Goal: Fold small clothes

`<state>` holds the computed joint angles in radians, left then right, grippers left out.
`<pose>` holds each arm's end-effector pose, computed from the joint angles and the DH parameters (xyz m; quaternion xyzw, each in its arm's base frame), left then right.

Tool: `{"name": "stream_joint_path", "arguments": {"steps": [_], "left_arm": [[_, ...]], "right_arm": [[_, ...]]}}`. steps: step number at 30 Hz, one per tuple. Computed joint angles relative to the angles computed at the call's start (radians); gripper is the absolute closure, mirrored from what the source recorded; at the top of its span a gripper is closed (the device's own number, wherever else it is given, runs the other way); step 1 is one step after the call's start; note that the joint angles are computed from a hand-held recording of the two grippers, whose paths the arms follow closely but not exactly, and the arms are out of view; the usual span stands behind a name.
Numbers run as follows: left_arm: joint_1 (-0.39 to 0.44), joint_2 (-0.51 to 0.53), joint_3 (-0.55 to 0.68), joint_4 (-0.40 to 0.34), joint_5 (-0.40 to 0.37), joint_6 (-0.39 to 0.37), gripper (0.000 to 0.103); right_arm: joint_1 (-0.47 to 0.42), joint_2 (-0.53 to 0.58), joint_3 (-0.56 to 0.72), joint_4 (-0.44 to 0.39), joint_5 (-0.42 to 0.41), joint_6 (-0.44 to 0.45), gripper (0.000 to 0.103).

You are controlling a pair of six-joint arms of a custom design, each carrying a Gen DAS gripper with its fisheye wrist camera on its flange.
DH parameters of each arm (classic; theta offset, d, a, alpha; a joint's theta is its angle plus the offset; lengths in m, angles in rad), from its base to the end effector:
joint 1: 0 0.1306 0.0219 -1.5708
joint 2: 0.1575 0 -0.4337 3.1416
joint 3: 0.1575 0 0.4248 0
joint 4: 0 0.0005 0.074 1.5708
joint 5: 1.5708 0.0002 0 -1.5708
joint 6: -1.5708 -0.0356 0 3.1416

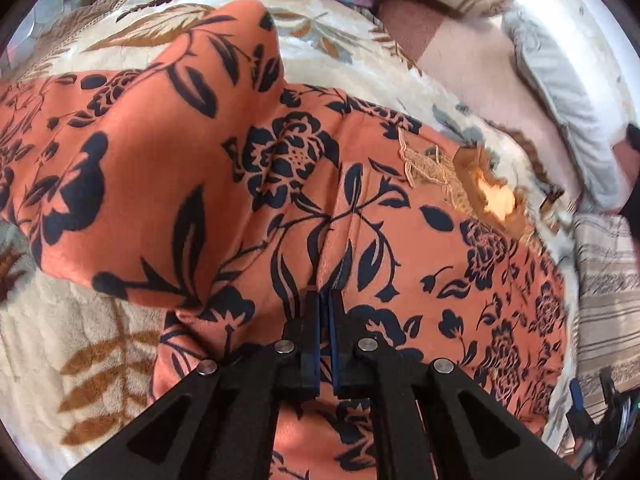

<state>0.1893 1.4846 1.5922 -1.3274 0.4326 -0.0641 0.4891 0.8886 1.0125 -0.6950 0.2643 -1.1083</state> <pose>0.5053 0.0811 0.5089 -0.0228 0.9622 -0.1881 0.1959 0.2847 0.1404 0.4997 0.3252 0.8094 0.2597 0.4143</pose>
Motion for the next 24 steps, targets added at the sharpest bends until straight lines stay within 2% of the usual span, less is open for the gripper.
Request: {"name": "stream_joint_path", "arguments": {"steps": [1,3,7,10,11,12,13,14,16,17,18,19,20,22,23,24], "left_arm": [[-0.004,-0.002,0.003,0.003,-0.004,-0.005,0.099],[-0.014,0.0,0.012,-0.001,-0.029,-0.029,0.098],[-0.013,0.002,0.012,0.0,-0.022,-0.041,0.097],[-0.014,0.002,0.011,0.005,-0.017,-0.055,0.096],[-0.014,0.002,0.012,0.007,-0.018,-0.061,0.096],[-0.008,-0.005,-0.005,0.016,-0.017,-0.072,0.096],[-0.008,-0.006,-0.006,0.018,-0.021,-0.077,0.096],[-0.011,-0.006,-0.005,0.019,-0.024,-0.078,0.096],[-0.016,-0.005,-0.003,0.021,-0.028,-0.088,0.096],[-0.02,-0.002,-0.002,0.023,-0.029,-0.089,0.096],[-0.021,-0.001,-0.002,0.024,-0.029,-0.096,0.096],[-0.026,0.001,-0.003,0.031,-0.033,-0.092,0.096],[-0.028,-0.001,-0.005,0.034,-0.038,-0.092,0.096],[-0.032,-0.003,-0.003,0.032,-0.051,-0.102,0.096],[-0.034,-0.001,0.0,0.029,-0.055,-0.111,0.096],[-0.034,0.001,0.003,0.025,-0.055,-0.117,0.096]], "right_arm": [[-0.039,0.003,0.002,0.003,-0.04,0.012,0.023],[-0.152,0.031,0.01,0.018,-0.181,0.047,0.021],[-0.331,0.136,0.048,0.001,-0.358,0.082,0.021],[-0.396,0.219,0.083,-0.022,-0.493,0.117,0.021],[-0.405,0.252,0.109,-0.029,-0.535,0.168,0.021],[-0.405,0.275,0.135,-0.047,-0.543,0.206,0.026],[-0.405,0.297,0.158,-0.058,-0.561,0.238,0.04],[-0.403,0.336,0.201,-0.111,-0.586,0.299,0.098],[-0.359,0.372,0.283,-0.233,-0.438,0.409,0.097],[-0.326,0.385,0.329,-0.285,-0.304,0.472,0.097],[-0.313,0.389,0.339,-0.289,-0.238,0.489,0.097],[-0.314,0.402,0.34,-0.299,-0.22,0.483,0.097],[-0.323,0.431,0.338,-0.335,-0.241,0.483,0.092],[-0.326,0.402,0.295,-0.281,-0.236,0.466,0.085],[-0.334,0.371,0.269,-0.255,-0.249,0.415,0.068],[-0.34,0.352,0.259,-0.261,-0.26,0.362,0.032]]}}
